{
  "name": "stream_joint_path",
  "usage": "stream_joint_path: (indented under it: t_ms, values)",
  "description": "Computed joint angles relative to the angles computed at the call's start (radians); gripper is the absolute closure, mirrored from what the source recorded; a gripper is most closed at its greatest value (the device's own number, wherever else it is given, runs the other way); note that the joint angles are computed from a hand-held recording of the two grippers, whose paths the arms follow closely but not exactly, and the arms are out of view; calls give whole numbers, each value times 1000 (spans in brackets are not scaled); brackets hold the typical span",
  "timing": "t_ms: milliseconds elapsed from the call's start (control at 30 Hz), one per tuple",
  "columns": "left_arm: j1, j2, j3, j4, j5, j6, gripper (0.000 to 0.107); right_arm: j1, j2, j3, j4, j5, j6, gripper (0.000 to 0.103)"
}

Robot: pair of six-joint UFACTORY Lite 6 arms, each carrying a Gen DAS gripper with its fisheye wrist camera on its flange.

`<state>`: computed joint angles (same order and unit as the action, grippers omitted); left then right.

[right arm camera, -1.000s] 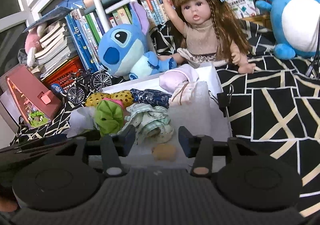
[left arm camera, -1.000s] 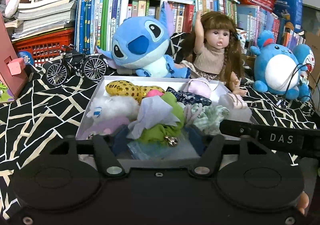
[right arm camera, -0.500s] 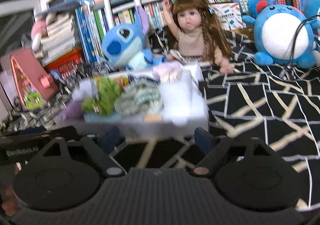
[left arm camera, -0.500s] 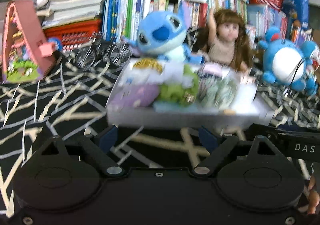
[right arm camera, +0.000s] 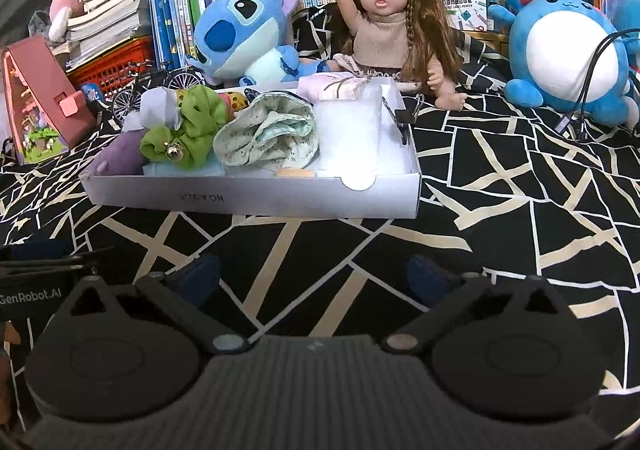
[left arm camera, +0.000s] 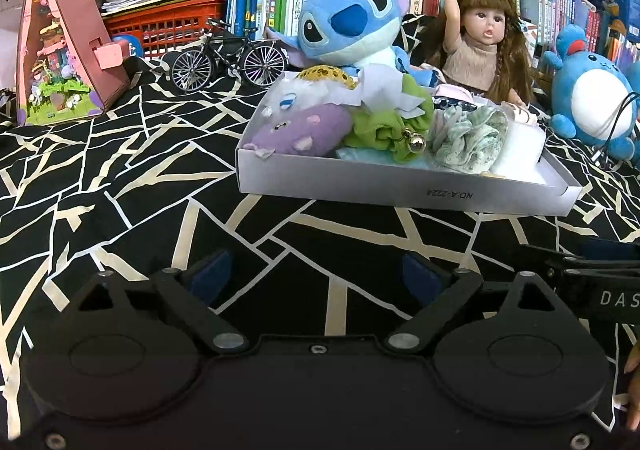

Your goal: Organize soft objects

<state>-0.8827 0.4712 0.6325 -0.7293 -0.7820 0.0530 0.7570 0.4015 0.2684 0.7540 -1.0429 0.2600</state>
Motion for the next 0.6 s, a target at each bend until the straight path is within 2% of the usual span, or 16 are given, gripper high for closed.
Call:
stream_joint_path:
  t_ms: [400, 600]
  values:
    - [7, 5, 12, 5, 16, 1, 4, -5, -5, -1, -4, 5, -4, 0]
    - [13, 3, 6, 21, 14, -14, 4, -6, -5, -2, -7, 4, -2, 0]
